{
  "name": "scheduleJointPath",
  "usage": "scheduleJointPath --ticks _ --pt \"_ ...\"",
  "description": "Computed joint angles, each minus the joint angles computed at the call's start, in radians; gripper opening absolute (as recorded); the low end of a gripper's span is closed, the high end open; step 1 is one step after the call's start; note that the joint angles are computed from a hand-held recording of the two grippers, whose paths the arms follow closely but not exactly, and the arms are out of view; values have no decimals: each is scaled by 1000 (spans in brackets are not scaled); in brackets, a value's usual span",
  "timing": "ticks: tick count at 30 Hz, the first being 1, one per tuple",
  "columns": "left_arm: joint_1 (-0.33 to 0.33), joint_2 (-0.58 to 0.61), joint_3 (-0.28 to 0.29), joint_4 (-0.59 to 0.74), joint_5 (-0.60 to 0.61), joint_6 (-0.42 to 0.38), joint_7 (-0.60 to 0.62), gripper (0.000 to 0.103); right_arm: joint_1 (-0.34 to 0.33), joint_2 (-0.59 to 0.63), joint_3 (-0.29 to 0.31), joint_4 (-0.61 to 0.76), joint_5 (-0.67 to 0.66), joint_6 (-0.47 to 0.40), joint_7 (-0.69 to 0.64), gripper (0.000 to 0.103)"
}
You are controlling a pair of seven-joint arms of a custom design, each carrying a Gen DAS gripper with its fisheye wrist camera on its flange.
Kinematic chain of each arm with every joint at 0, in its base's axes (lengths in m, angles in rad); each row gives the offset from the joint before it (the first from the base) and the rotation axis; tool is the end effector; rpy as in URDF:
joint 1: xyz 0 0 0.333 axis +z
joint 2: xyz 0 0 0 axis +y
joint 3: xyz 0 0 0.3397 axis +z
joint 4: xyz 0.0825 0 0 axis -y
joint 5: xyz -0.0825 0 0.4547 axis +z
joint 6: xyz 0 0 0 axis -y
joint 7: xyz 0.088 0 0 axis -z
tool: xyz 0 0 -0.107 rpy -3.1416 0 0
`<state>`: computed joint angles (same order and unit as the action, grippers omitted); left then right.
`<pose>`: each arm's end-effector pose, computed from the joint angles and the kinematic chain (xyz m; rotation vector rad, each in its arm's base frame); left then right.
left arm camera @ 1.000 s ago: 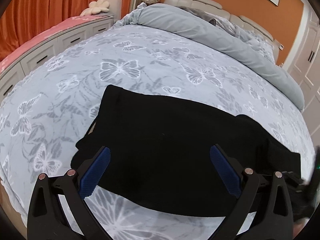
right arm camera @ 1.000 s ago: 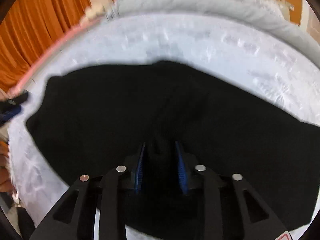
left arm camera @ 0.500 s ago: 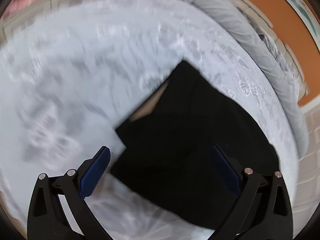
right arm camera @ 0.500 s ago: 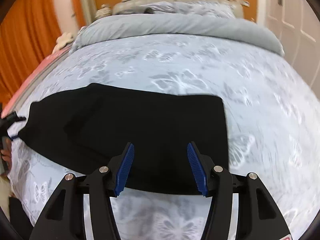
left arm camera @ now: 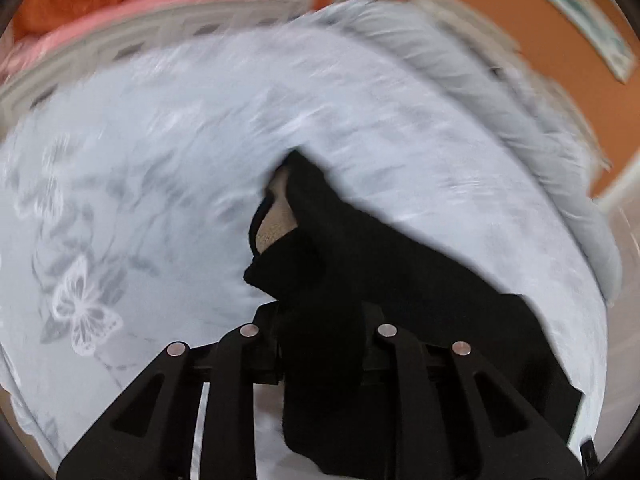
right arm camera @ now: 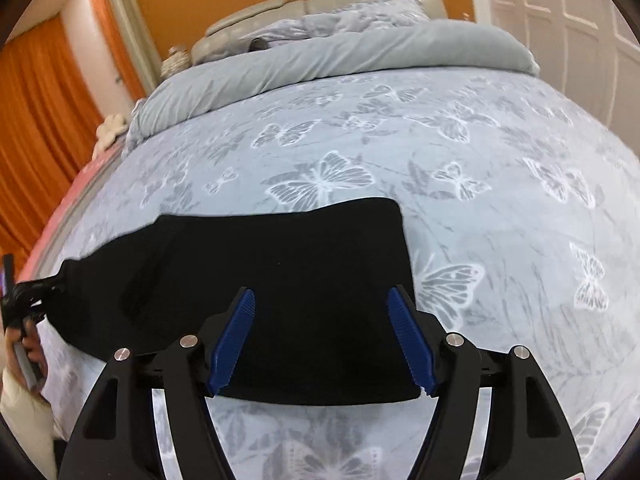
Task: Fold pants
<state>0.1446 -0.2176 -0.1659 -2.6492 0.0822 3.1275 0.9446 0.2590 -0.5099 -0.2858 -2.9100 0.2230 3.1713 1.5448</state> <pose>0.5020 -0.0170 0.3638 -2.2959 1.3401 -0.8166 0.4110 -0.0213 0.3630 -1.4982 1.9213 -0.4830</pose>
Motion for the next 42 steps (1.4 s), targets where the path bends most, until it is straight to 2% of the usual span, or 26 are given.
scheduleJointPath --ticks 2,6,8,10,11,13,14,15,17,18,20,21,23,27,29,31,33,35,38,39,40,41,42 --pt "28 -70 -81 4 57 -3 -30 21 -12 3 12 3 2 -1 9 68" --pt "-50 -131 -134 53 78 -12 -15 21 26 -10 -26 3 8 1 -10 68" --pt "-104 -127 -155 90 88 -25 2 21 -6 -12 9 -2 3 6 -2 68" --pt "-101 -81 -229 149 125 -64 -25 23 -9 -10 10 1 3 -3 4 68" --pt "-91 -53 -265 178 161 -97 -53 30 5 -11 -7 2 6 -8 0 68" --pt "-74 39 -333 250 247 -174 -109 58 10 -8 -17 5 13 -19 -3 68" --pt "-110 86 -326 275 208 -202 -54 80 -1 -7 -6 4 14 -20 0 68" --pt "-158 127 -308 295 192 -220 -23 79 -23 -7 16 2 12 -17 6 68" --pt "-173 134 -314 294 312 -225 -120 80 -52 -11 39 -3 7 -15 16 68" --pt "-177 116 -323 284 383 -227 -175 81 -44 -15 26 -3 9 -15 14 68" --pt "-191 69 -314 260 441 -224 -228 85 5 -24 -35 -2 23 -18 -3 68" --pt "-198 40 -299 241 456 -203 -240 91 35 -29 -69 2 31 -23 -17 68" --pt "-187 -60 -290 182 525 -192 -316 94 100 -41 -139 9 51 -45 -58 68" --pt "-93 -168 -299 131 663 -258 -425 96 358 -100 -372 51 139 -116 -231 69" --pt "-72 -182 -251 88 676 -217 -437 96 443 -85 -415 88 178 -123 -278 72" --pt "-79 -168 -188 52 624 -157 -410 96 538 -28 -454 145 223 -114 -311 76" --pt "-56 -153 -175 27 584 -108 -402 96 622 76 -488 220 270 -132 -326 78" --pt "3 -128 -204 20 581 -69 -408 96 680 181 -512 282 320 -165 -341 78" --pt "165 -129 -339 16 646 -32 -464 96 823 262 -612 332 481 -207 -459 79" --pt "194 -130 -360 11 655 -27 -471 96 846 277 -616 334 515 -189 -490 79" --pt "189 -115 -346 15 643 -23 -456 96 876 280 -623 334 546 -161 -538 75" --pt "150 -103 -303 11 612 -14 -417 96 888 277 -625 341 594 -171 -600 44" --pt "100 -91 -251 8 573 -5 -372 96 868 280 -592 339 579 -168 -592 25"
